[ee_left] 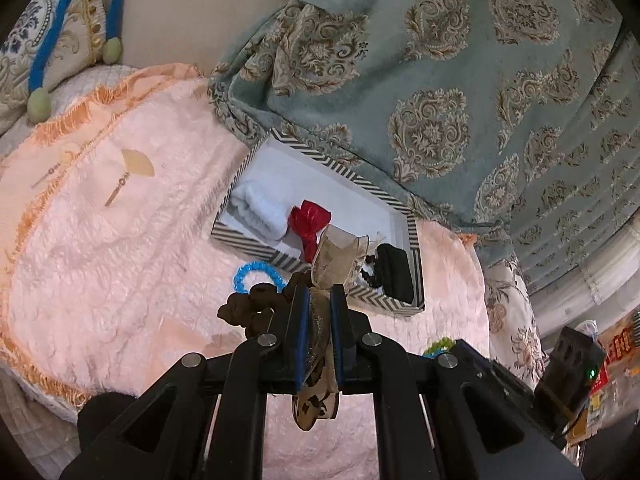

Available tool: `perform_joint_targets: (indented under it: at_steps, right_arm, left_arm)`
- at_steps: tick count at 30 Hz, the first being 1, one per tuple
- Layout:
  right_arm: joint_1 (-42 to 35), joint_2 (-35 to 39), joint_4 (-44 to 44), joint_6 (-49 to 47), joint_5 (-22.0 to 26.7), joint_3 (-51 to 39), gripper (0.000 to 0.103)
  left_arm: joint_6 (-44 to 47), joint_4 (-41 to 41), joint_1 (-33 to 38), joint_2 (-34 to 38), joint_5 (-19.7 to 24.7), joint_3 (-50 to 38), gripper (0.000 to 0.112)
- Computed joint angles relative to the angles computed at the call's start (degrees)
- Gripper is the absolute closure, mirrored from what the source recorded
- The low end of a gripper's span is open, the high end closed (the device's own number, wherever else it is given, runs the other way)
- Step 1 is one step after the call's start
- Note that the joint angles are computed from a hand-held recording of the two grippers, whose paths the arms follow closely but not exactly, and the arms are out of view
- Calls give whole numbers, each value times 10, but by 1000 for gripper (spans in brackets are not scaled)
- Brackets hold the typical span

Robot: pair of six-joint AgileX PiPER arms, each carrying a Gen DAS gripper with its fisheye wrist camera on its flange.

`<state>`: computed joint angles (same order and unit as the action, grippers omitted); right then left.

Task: Organize jewelry
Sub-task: 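Lift and carry the held items toward the striped tray with both tools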

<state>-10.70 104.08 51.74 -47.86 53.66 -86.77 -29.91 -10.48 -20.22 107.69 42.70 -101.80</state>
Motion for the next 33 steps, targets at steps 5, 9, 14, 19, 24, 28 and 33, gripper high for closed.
perform_joint_targets:
  at_steps: [5, 9, 14, 19, 24, 28, 33]
  right_arm:
    - [0, -5, -1, 1, 2, -2, 86]
    - [1, -3, -1, 4, 8, -8, 85]
    - [5, -3, -8, 10, 5, -9, 85]
    - [10, -2, -22, 25, 5, -20, 85]
    - [18, 6, -37, 42, 6, -35, 85]
    - [25, 13, -73, 70, 8, -50, 86]
    - [33, 16, -130, 114, 8, -71, 86]
  left_arm:
    - [-5, 7, -4, 16, 15, -32, 112]
    - [-20, 26, -10, 26, 31, -53, 112]
    - [-74, 109, -38, 27, 31, -45, 112]
    - [-122, 180, -62, 29, 33, -34, 112]
    - [-255, 392, -140, 51, 77, -51, 112]
    - [-318, 508, -191, 84, 112, -74, 112]
    - [-352, 600, -230, 108, 133, -87, 112]
